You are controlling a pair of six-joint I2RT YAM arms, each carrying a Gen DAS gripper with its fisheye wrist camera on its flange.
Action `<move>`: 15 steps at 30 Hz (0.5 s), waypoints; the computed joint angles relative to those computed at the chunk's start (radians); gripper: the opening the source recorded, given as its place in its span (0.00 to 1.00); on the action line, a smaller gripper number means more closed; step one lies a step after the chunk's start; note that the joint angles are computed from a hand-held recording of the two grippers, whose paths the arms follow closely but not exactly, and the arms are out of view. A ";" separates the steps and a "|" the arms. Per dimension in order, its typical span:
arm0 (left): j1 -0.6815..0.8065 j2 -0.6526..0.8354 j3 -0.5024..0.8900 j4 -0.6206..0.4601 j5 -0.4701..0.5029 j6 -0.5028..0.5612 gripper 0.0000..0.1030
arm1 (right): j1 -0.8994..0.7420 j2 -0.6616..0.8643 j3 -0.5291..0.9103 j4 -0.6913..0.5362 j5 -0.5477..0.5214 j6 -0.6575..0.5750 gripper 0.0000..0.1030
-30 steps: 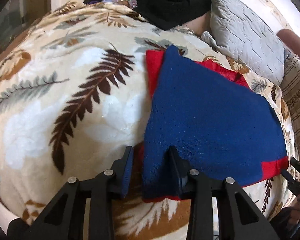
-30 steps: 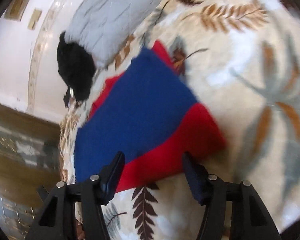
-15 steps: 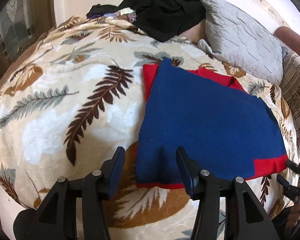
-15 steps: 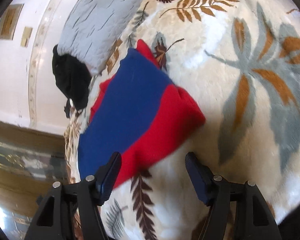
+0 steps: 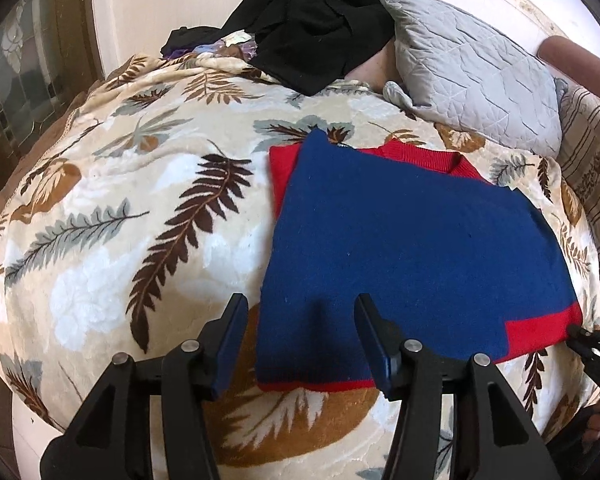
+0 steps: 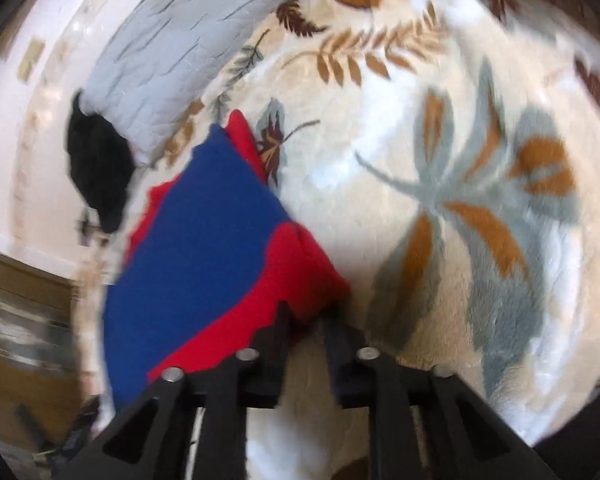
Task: Fold small clothes
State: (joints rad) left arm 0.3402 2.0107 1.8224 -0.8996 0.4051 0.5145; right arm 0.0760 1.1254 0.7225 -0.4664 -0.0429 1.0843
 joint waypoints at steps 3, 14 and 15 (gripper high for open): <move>-0.025 0.009 0.007 0.003 -0.002 -0.015 0.55 | -0.016 -0.070 0.029 -0.054 0.042 -0.042 0.76; -0.189 0.085 0.038 0.055 -0.060 -0.078 0.64 | -0.207 0.545 0.542 -0.042 -0.227 -0.453 0.76; -0.198 0.102 0.041 0.059 -0.081 -0.081 0.64 | -0.212 0.611 0.600 -0.068 -0.250 -0.485 0.76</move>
